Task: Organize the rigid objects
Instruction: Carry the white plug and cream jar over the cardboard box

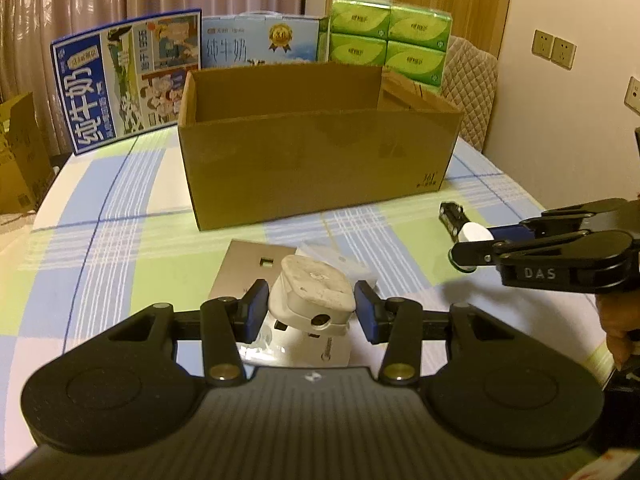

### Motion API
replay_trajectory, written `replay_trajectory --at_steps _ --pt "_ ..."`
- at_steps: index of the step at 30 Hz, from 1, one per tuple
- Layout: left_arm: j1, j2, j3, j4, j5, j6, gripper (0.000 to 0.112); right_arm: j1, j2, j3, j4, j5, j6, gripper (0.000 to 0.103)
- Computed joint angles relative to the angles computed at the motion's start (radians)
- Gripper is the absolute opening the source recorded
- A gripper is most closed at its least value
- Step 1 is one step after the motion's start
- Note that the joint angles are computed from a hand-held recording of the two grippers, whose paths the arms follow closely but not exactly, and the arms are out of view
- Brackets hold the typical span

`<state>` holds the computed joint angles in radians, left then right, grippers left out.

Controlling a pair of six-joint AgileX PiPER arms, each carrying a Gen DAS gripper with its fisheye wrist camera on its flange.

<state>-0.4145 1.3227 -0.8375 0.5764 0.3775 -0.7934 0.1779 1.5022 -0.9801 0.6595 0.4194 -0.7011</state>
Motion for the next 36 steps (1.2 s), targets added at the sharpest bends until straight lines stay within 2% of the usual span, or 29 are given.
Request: replay_trajectory --at_steps 6,10,15,21,25,31,36 --pt "0.009 -0.004 -0.075 -0.056 0.032 0.095 0.041 -0.027 -0.030 -0.070 -0.043 0.066 0.047 0.027" --pt "0.049 0.018 -0.164 -0.153 0.048 0.242 0.041 -0.047 -0.008 -0.159 -0.058 0.113 0.051 0.027" --pt "0.123 0.088 -0.307 -0.318 0.067 0.444 0.041 -0.080 0.068 -0.341 -0.077 0.186 0.076 0.027" --pt "0.203 0.227 -0.523 -0.472 0.102 0.634 0.041 -0.103 0.230 -0.668 -0.138 0.306 0.160 0.027" --pt "0.254 0.344 -0.714 -0.569 0.171 0.747 0.041 -0.107 0.387 -0.956 -0.208 0.412 0.261 0.027" --pt "0.318 0.524 -0.963 -0.665 0.289 0.794 0.041 -0.116 0.638 -1.381 -0.280 0.620 0.436 0.027" --pt "0.332 0.617 -1.063 -0.656 0.333 0.782 0.041 -0.123 0.741 -1.527 -0.299 0.689 0.498 0.027"
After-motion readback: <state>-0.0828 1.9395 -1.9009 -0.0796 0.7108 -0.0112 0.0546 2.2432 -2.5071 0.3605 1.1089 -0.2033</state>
